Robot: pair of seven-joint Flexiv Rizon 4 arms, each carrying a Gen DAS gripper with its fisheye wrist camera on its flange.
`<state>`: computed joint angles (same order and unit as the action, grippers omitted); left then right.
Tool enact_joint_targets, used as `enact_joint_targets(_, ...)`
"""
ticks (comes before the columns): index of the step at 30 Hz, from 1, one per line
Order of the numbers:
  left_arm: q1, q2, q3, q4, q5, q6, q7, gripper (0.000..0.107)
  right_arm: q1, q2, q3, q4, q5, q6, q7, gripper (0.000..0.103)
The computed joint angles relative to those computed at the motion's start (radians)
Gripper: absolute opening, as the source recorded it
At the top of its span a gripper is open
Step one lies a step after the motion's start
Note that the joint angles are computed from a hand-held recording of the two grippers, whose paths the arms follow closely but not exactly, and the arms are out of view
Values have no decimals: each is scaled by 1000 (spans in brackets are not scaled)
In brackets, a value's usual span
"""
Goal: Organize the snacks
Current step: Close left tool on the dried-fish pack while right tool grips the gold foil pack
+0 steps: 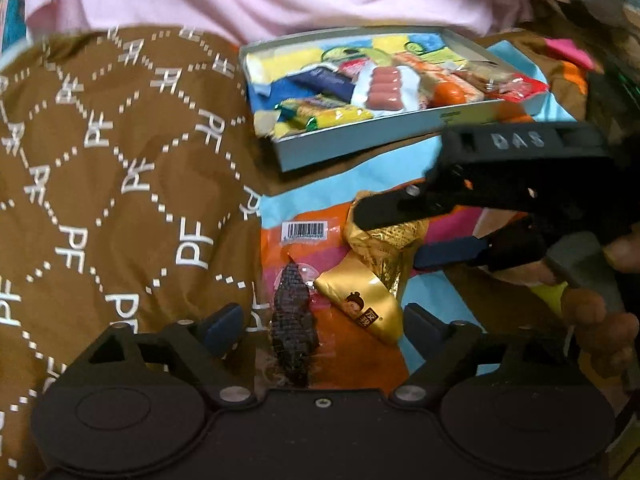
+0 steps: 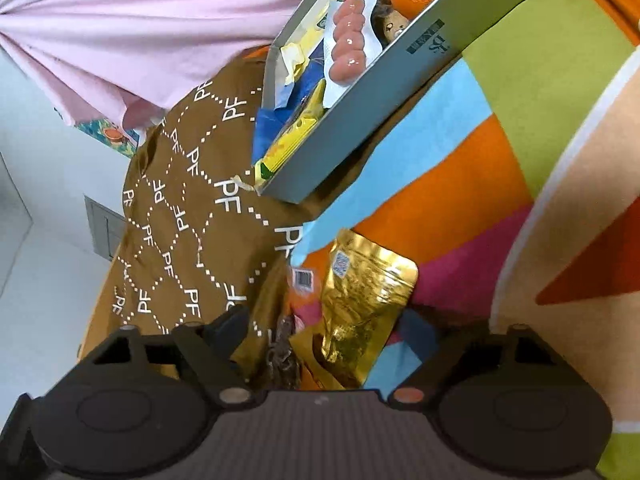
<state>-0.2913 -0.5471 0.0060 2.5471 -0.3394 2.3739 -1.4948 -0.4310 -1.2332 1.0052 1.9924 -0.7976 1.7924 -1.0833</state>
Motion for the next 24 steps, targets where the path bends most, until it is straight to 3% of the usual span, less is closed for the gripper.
enact_joint_targets(5,85,16,-24,-11,76,-66,-59,77,-42,-52,45,-9,11,-44,4,53)
enact_joint_targets(8,109,8,-21,-22,103,-82,-83,67,-55,-68,64,-7,27,-62,-27,48)
enact_joint_targets(13,178,-5,-46,-38,187,-98,-145,61,-50,-70,68,-7,56,-61,-76,50)
enact_joint_targets(17,109,-6,-6,-48,138,-127,-104,55,-18,-33,36,-3,69,-25,-93,49)
enact_joint_targets(18,87,-6,4,-48,114,-132,-93,52,-10,-18,23,1,68,-13,-93,48)
enact_joint_targets(20,59,-1,11,-46,75,-139,-89,49,20,30,-21,11,77,24,-74,32)
enact_joint_targets(24,42,24,2,-38,30,-175,-112,48,12,38,-37,25,40,34,-25,30)
